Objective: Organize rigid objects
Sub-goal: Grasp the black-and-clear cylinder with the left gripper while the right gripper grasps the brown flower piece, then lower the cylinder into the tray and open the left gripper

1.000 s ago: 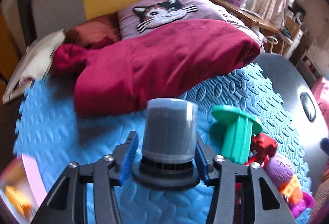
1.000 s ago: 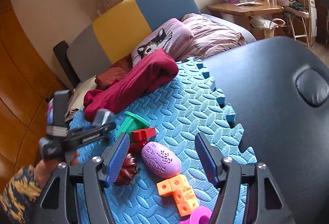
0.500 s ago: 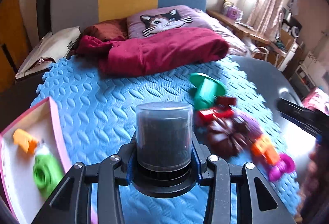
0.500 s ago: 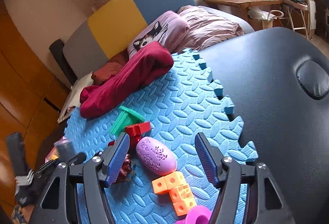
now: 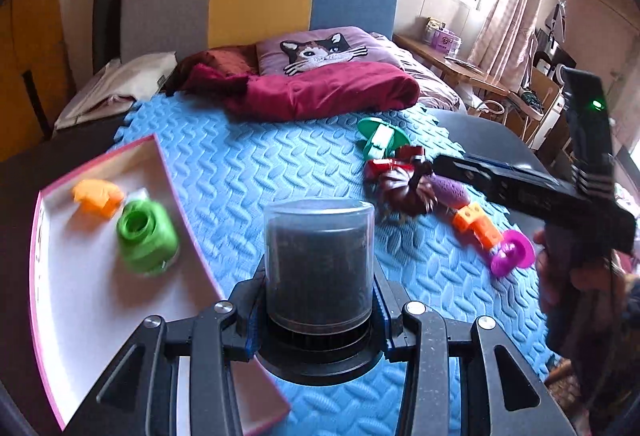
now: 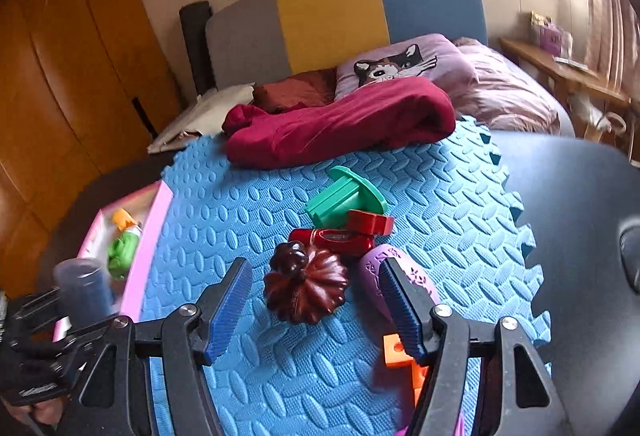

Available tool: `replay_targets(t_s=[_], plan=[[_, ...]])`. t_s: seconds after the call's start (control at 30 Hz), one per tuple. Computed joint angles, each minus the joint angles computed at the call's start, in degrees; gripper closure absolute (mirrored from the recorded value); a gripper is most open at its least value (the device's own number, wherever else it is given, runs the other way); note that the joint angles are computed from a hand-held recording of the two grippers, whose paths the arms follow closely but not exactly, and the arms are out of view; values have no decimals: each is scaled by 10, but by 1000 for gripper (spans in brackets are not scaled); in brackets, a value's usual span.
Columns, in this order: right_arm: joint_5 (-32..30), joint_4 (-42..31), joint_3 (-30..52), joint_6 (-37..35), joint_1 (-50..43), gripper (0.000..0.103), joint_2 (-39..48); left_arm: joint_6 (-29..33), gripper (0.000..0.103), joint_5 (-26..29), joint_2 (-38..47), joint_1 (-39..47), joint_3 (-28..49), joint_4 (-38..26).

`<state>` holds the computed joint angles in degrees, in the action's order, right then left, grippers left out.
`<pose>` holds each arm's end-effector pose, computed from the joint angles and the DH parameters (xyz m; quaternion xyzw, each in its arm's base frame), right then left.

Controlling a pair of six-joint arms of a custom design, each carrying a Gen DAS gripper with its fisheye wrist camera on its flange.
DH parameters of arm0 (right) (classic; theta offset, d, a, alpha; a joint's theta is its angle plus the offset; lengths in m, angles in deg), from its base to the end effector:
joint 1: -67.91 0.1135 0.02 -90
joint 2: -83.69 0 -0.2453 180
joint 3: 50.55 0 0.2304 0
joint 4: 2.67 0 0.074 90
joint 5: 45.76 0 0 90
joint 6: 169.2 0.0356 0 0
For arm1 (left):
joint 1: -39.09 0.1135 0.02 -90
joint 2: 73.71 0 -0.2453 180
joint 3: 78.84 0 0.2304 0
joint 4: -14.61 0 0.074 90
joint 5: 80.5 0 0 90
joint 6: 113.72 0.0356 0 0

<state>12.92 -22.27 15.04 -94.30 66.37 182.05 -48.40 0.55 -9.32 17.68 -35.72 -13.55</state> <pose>0.3135 0.0101 0.1488 -0.1940 0.8948 0.2079 0.3442 0.1879 -0.0677 0.1682 -0.0537 0.9340 -0.0680 0.3467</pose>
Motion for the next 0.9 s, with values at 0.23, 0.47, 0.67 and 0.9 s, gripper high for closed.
replay_targets(t_s=[0.23,0.47,0.67,0.9], plan=[[72,46,20,15,68,36,50,-17,59,8,-113,11,-41,-59],[93,88,-25,-23,96,80,39,-28,59,9,-218,41,-78,-127],[58,61,-5,-7,83,79,53,-18,59,16,-288,88,-97,-178],[62,55,-6,-10,86,79,48,38,59,95,-373,241,-119,-246]])
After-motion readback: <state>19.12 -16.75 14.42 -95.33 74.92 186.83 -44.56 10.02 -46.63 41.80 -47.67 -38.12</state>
